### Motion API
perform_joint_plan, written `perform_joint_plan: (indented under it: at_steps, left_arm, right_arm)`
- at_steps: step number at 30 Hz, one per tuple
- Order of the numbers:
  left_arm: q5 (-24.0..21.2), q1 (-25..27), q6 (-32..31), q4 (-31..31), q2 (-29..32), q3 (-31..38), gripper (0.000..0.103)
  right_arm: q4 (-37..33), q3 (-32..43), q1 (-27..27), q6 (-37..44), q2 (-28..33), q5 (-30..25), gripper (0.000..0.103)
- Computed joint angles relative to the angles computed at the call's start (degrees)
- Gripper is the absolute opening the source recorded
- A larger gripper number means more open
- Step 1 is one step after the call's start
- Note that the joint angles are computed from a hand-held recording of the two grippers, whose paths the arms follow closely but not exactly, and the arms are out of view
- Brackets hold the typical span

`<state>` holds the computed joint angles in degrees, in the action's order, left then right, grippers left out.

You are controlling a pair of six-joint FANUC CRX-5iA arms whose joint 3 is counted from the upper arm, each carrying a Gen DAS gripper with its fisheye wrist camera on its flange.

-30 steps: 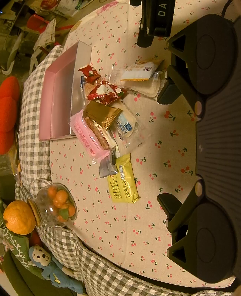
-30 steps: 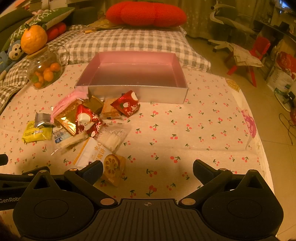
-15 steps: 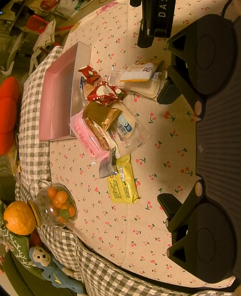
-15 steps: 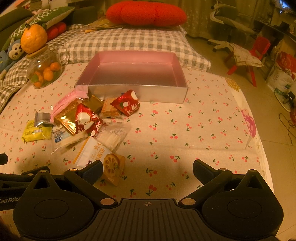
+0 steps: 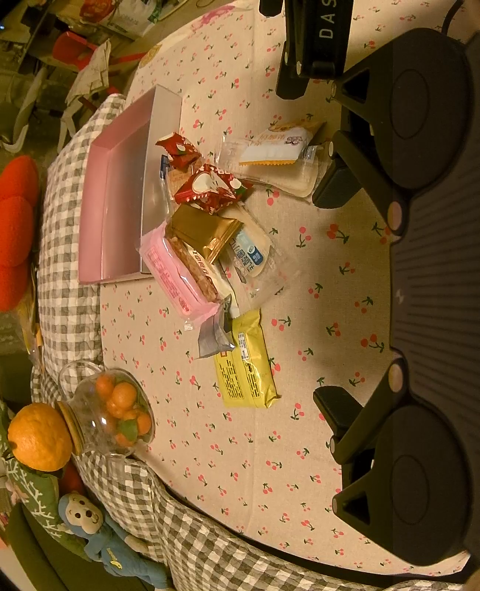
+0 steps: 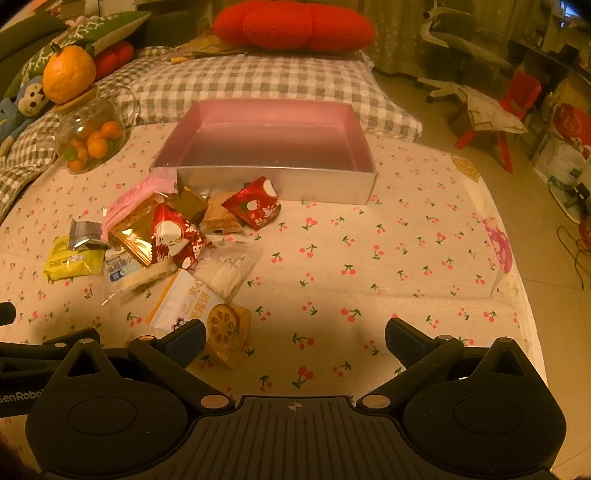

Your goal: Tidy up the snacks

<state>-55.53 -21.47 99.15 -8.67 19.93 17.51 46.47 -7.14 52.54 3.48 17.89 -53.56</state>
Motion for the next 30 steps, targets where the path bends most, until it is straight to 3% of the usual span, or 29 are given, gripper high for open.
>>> perform_joint_plan:
  at_steps: [16, 26, 30]
  left_arm:
    - [0.3, 0.7, -1.1, 0.5, 0.3, 0.3, 0.103]
    - [-0.2, 3.8, -13.3, 2.7, 2.7, 4.2, 0.103]
    - [2.0, 5.5, -18.7, 6.3, 3.3, 4.0, 0.103]
  right_arm:
    - [-1.0, 0.6, -0.2, 0.9, 0.2, -0.1, 0.103]
    - [-11.5, 4.4, -3.9, 8.7, -0.7, 4.0, 0.103]
    - [-16.2, 6.3, -5.1, 17.0, -0.5, 6.6, 0.103]
